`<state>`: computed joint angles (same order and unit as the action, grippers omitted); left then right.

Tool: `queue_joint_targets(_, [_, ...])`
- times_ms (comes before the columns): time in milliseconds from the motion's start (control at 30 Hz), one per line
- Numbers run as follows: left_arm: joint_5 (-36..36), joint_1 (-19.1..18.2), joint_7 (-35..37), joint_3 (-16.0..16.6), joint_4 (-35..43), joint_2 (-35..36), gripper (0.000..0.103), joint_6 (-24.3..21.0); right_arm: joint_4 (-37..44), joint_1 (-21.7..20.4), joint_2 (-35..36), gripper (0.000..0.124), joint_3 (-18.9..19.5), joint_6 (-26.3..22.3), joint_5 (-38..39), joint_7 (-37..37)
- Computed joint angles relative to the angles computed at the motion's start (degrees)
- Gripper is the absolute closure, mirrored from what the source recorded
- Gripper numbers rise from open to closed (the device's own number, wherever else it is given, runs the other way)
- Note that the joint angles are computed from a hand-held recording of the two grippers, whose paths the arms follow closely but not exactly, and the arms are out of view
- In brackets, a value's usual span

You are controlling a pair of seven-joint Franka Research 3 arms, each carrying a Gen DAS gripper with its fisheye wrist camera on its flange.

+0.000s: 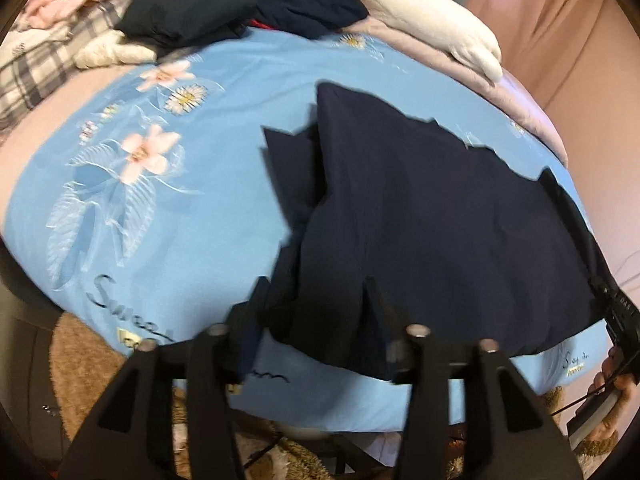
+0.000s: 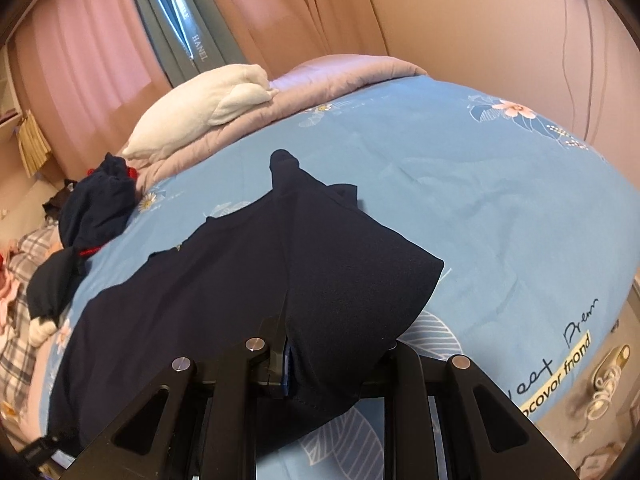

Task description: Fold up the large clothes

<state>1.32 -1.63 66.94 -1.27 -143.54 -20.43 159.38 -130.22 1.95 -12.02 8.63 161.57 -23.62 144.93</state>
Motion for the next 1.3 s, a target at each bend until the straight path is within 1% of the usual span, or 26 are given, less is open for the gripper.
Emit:
queue_joint_targets(67, [4.3, 3.3, -3.6, -2.4, -0.9, -2.0, 0.048, 2.1, -0.1, -0.1, 0.0, 0.101, 0.1, -0.1, -0.2, 0.3])
queue_joint_targets(100, [6.0, 4.5, -5.2, -3.2, -1.1, -2.7, 0.044, 2.7, -0.3, -0.1, -0.1, 0.101, 0.1, -0.1, -0.4, 0.6])
queue_joint_targets(133, [6.6, 4.5, -6.0, -3.2, -1.2, -3.1, 0.042, 3.4, -0.3, -0.2, -0.1, 0.101, 0.2, 0.0, -0.6, 0.7])
queue_joint_targets(167, [6.4, 3.7, -5.8, -2.4, -1.0, -3.2, 0.042, 4.1, -0.4, -0.2, -0.1, 0.101, 0.1, 0.0, -0.5, 0.8])
queue_joint_targets(200, [4.9, 1.5, -4.0, -0.8, -0.5, -2.8, 0.042, 4.9, -0.5, -0.1, -0.1, 0.101, 0.1, 0.0, -0.5, 0.9])
queue_joint_targets(233, [4.1, 0.2, -3.0, -0.1, -0.1, -2.5, 0.042, 5.1, -0.6, -0.1, -0.2, 0.101, 0.1, 0.1, -0.5, 1.0])
queue_joint_targets(333, [-0.1, -5.4, 2.3, 2.1, 2.6, 0.6, 0.044, 6.6, -0.6, -0.2, -0.2, 0.101, 0.2, 0.2, -0.6, 1.1])
queue_joint_targets(400, [-5.4, -10.3, 8.2, 4.2, 4.6, 3.2, 0.044, 6.8, -0.6, -0.2, -0.2, 0.101, 0.3, 0.2, -0.7, 1.2])
queue_joint_targets(433, [-8.5, -12.4, 11.2, 5.0, 5.9, 4.6, 0.044, 6.1, -0.6, -0.2, -0.2, 0.101, 0.3, 0.3, -0.7, 1.2])
queue_joint_targets(467, [-13.0, -15.2, 15.3, 6.3, 7.5, 6.4, 0.045, 5.7, -0.6, -0.2, -0.2, 0.101, 0.3, 0.4, -0.7, 1.2])
queue_joint_targets(500, [-16.3, -16.7, 18.3, 6.8, 8.8, 7.9, 0.046, 5.4, -0.6, -0.2, -0.2, 0.101, 0.3, 0.4, -0.7, 1.2])
queue_joint_targets(567, [-20.3, -18.0, 22.0, 6.0, 11.9, 11.6, 0.051, 3.9, -0.6, -0.1, -0.1, 0.101, 0.2, 0.6, -0.5, 1.1])
queue_joint_targets(600, [-21.4, -17.9, 23.1, 5.4, 12.9, 13.0, 0.056, 3.6, -0.6, -0.1, 0.0, 0.101, 0.1, 0.8, -0.3, 1.0])
queue_joint_targets(667, [-22.3, -17.2, 24.1, 3.7, 14.9, 15.6, 0.06, 1.9, -0.7, 0.0, 0.0, 0.101, 0.0, 1.0, 0.0, 0.7])
queue_joint_targets(700, [-24.5, -17.2, 25.8, 3.1, 16.2, 17.3, 0.064, 0.7, -0.7, 0.0, 0.1, 0.101, 0.0, 1.1, 0.2, 0.6])
queue_joint_targets(767, [-25.2, -16.2, 26.4, 1.4, 17.2, 18.8, 0.065, -0.8, -0.7, 0.2, 0.2, 0.101, -0.1, 1.3, 0.7, 0.2])
queue_joint_targets(933, [-16.2, -12.8, 19.2, -2.2, 18.5, 22.1, 0.065, -1.6, -0.7, 0.0, 0.4, 0.101, 0.2, 2.6, 0.6, -0.2])
queue_joint_targets(1067, [-14.3, -10.2, 16.1, -4.7, 18.8, 23.1, 0.066, -1.3, -0.1, -0.1, 0.6, 0.102, 0.7, 4.7, 0.0, -0.6])
queue_joint_targets(1133, [-17.3, -8.5, 17.9, -6.2, 18.4, 22.2, 0.065, -1.9, 0.9, -0.5, 0.8, 0.103, 1.6, 4.8, -1.5, -0.3])
queue_joint_targets(1167, [-19.4, -7.5, 19.5, -6.8, 18.6, 21.8, 0.066, -3.1, 1.5, -0.3, 0.9, 0.104, 1.7, 5.3, -2.0, -0.7])
queue_joint_targets(1200, [-24.0, -6.4, 22.9, -7.1, 18.5, 20.7, 0.065, -5.3, 1.9, -0.1, 1.0, 0.104, 1.8, 5.6, -2.2, -1.2])
queue_joint_targets(1267, [-28.4, -5.2, 25.8, -6.8, 17.2, 18.0, 0.064, -7.2, 3.6, 0.9, 1.4, 0.105, 1.9, 6.3, -2.3, -3.7])
queue_joint_targets(1300, [-29.1, -5.0, 26.2, -6.5, 16.0, 16.5, 0.064, -6.5, 4.4, 1.1, 1.7, 0.105, 2.1, 6.6, -2.9, -4.3])
